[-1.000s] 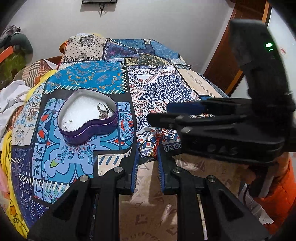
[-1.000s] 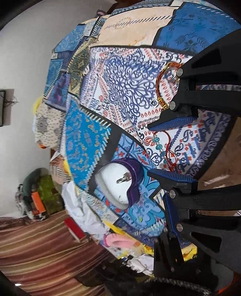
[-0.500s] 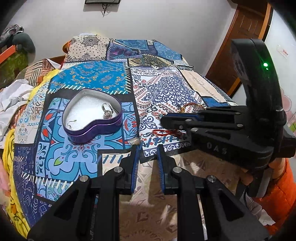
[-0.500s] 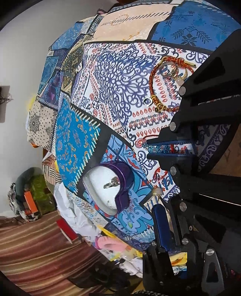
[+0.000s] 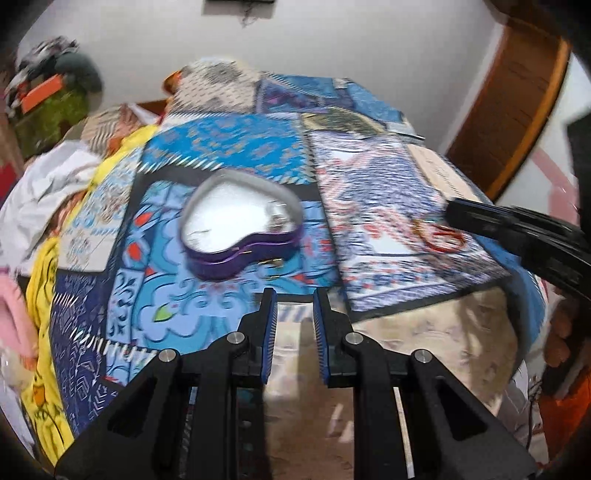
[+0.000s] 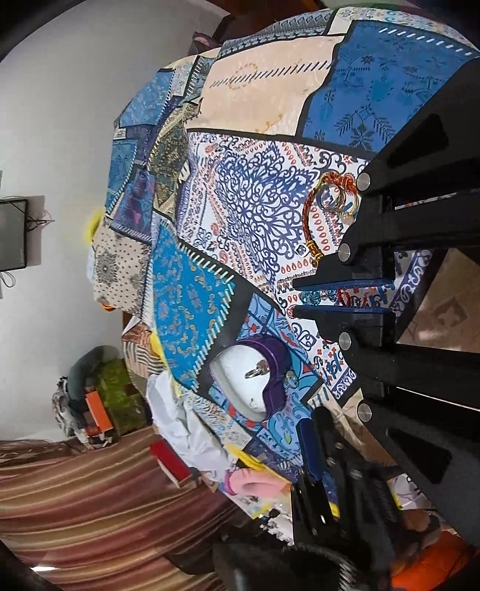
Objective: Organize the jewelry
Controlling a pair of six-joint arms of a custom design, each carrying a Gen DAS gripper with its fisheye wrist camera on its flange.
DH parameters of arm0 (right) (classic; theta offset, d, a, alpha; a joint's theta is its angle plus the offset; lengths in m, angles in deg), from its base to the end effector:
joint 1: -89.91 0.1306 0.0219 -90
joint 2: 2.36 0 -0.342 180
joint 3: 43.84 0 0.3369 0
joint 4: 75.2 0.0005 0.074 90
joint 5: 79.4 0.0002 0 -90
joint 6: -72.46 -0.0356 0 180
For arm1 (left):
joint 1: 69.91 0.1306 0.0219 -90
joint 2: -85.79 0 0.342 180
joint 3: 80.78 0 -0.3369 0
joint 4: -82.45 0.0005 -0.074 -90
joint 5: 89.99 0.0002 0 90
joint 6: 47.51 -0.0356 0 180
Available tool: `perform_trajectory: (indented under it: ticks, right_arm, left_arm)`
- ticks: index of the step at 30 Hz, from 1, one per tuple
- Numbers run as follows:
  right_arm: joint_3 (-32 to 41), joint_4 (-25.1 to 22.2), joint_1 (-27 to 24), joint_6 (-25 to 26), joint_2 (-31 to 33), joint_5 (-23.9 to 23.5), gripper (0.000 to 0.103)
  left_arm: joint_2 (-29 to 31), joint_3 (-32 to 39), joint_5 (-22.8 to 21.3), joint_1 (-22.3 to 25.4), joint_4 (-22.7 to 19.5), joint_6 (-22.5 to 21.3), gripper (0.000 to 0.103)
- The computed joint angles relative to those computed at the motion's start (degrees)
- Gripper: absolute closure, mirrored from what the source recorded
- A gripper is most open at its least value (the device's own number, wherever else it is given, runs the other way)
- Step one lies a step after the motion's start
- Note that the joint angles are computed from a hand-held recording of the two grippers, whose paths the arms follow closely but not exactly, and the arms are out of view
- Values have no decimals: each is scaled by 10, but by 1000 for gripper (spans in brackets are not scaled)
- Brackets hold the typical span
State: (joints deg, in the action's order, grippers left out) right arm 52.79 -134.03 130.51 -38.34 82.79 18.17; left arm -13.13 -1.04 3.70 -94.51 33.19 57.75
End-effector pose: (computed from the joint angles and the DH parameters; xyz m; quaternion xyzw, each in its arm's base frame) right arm 0.3048 0.2544 0.4579 -0.1362 0.9198 0.1324 0.3434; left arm 0.3398 -0.1587 0.3758 0.0874 0.9370 -0.1433 0.3064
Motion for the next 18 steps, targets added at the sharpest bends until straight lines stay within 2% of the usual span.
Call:
perform_trajectory:
  ticks: [2, 6, 15, 18]
  right_arm:
    - [-2, 3, 1, 0, -2, 2, 96]
    - [-7, 9, 1, -1, -5, 2, 96]
    - [-9, 14, -7, 0, -8, 0, 96]
    - [-11, 16, -11, 3, -8, -3, 96]
  left_arm:
    - [11, 4, 1, 10, -4, -1, 78]
    - [43, 19, 10, 21, -2, -1, 72]
    - [92, 36, 19, 19, 26, 16, 72]
    - [92, 32, 1, 14, 34, 19, 81]
